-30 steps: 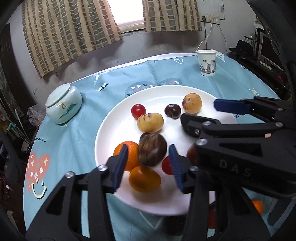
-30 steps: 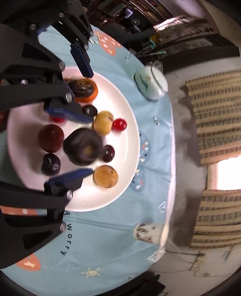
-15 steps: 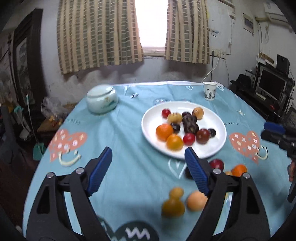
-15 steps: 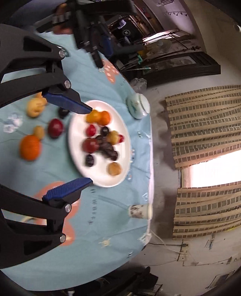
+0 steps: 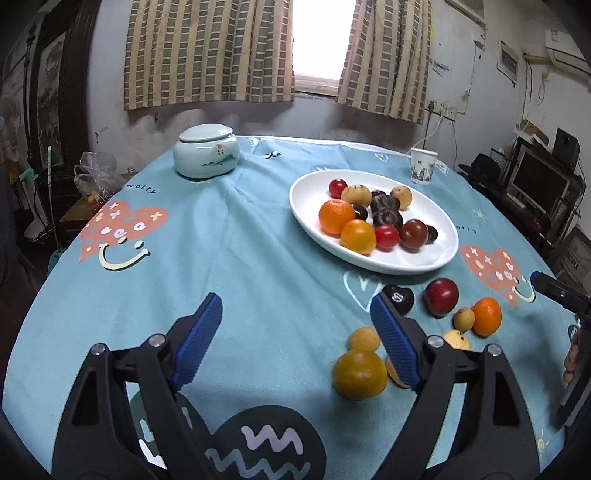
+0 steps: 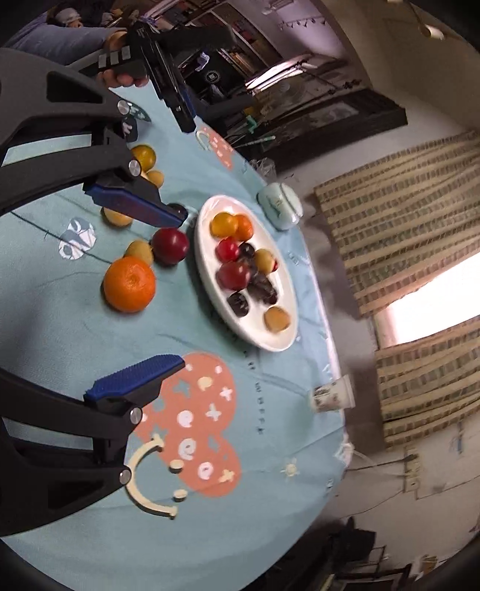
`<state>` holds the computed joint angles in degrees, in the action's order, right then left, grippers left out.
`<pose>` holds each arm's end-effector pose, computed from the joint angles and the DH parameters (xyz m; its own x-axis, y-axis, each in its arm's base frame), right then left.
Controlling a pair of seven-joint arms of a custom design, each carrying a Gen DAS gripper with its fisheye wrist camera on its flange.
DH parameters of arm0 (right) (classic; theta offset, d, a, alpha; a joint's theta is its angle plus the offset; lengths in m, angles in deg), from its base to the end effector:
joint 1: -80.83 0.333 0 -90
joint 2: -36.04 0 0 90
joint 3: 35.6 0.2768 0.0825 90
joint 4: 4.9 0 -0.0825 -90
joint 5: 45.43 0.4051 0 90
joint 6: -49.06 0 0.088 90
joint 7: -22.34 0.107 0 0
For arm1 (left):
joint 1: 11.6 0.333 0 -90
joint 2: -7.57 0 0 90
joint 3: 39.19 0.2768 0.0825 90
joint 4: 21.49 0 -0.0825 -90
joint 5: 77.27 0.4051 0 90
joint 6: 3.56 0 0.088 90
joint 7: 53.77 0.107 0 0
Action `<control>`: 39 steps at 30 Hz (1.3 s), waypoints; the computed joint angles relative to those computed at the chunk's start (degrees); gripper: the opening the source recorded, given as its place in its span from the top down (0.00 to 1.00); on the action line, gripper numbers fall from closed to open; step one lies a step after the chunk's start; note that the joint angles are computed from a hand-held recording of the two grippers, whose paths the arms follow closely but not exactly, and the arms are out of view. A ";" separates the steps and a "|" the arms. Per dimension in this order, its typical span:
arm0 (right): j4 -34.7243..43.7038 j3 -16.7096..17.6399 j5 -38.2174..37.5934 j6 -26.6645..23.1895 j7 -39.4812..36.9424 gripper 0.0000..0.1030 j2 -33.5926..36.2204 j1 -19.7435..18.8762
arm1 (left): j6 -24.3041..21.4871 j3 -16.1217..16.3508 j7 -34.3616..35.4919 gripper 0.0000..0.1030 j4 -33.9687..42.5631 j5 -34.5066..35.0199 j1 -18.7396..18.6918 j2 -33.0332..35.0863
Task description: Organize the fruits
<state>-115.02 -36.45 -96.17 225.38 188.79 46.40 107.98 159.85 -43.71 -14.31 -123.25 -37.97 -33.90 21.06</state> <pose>0.5500 0.3423 0.4430 0.1543 -0.9282 -0.3387 -0.6127 0.1791 -0.7698 0.5929 -0.3335 0.4690 -0.1880 -0.9791 0.0776 -0.6137 0.0554 -0.7876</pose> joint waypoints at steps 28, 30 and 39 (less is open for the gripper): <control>-1.32 5.82 17.30 -0.40 -16.66 0.31 1.78 -3.78 | 0.12 -0.57 3.85 0.15 -0.55 -2.29 0.08 0.25; -0.66 8.20 23.24 -2.33 -22.90 0.31 2.65 -5.12 | 0.34 -0.76 4.63 0.15 -0.64 -3.36 0.27 0.23; 0.51 9.64 32.80 -4.45 -35.20 0.31 4.06 -4.50 | 2.81 -1.24 9.83 0.13 -2.25 -8.37 0.68 -0.74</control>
